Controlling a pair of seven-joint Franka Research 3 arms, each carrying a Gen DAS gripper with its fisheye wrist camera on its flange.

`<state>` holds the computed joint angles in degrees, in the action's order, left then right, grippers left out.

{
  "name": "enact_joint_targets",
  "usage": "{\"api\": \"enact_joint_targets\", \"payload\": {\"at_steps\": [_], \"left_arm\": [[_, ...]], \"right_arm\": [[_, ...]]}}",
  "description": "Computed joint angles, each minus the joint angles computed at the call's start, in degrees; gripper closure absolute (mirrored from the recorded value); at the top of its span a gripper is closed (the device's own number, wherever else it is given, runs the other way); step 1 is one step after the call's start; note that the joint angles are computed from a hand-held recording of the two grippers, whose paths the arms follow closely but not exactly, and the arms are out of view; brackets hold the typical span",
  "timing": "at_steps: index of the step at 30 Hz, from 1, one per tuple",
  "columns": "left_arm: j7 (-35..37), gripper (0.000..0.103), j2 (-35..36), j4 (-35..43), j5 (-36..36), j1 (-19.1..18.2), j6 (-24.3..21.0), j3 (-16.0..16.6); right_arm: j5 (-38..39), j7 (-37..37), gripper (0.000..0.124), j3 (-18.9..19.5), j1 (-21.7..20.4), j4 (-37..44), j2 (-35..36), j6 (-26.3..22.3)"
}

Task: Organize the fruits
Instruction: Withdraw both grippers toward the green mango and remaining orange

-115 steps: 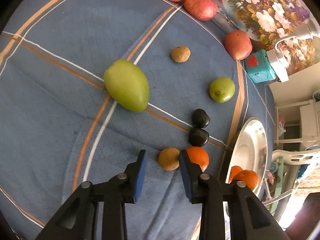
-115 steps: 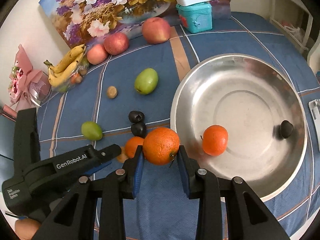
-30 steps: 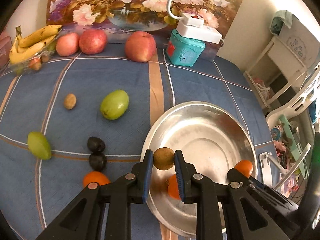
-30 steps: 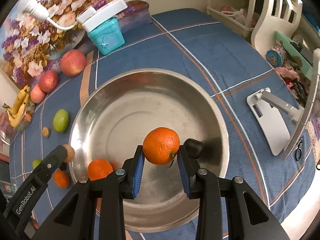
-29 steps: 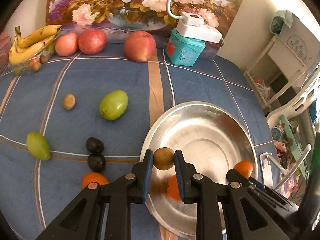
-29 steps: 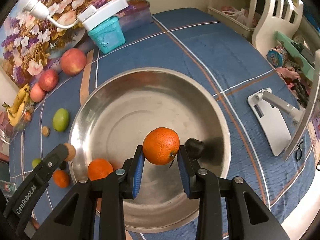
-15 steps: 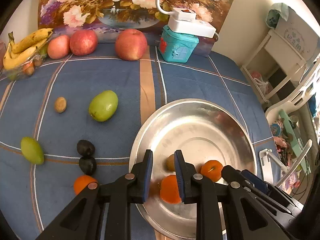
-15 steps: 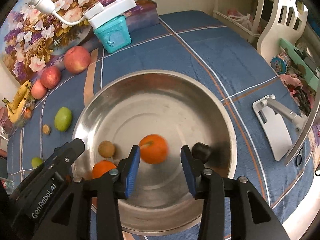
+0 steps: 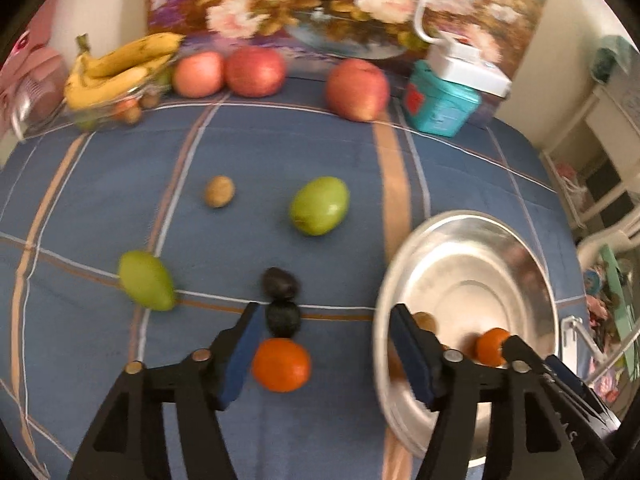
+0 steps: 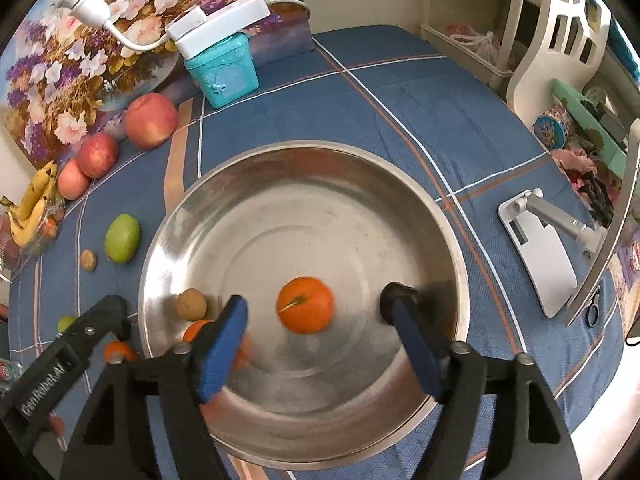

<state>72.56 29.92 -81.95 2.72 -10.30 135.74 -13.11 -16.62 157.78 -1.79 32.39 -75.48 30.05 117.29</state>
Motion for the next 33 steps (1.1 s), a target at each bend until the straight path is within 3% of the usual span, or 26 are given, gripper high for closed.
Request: {"api": "enact_joint_targets", "payload": {"at_steps": [4,10,17,25,33], "left_arm": [[-2.1,0.021,0.0,0.2,1.0,0.1,-2.0,1.2],[-4.1,0.0,-0.1,0.4,2.4,0.8,-3.4,2.2],[-5.8,0.0,0.1,1.7,3.1,2.6,-5.7,3.3],[-7.8,0.0,-0.1,2.2,5.2,4.8,-5.3,4.9],[-8.5,0.0,-1.3,1.5,5.6,7.3,-3.4,5.6]], "right_arm": [[-0.5,0.0,0.032,-0.1,0.3,0.1,0.2,0.5],[-1.1,-0.8,0.031,-0.3,1.0,2.7,1.9,-0.1],[-1.1,0.3,0.029,-0.7,1.7,3.4,2.8,1.0],[-0.5,-0.9,0.029,-0.7,2.2,6.9,5.2,0.0],[0.5,-4.8,0.029,-0.9,3.6,16.5,10.9,-3.2]]}}
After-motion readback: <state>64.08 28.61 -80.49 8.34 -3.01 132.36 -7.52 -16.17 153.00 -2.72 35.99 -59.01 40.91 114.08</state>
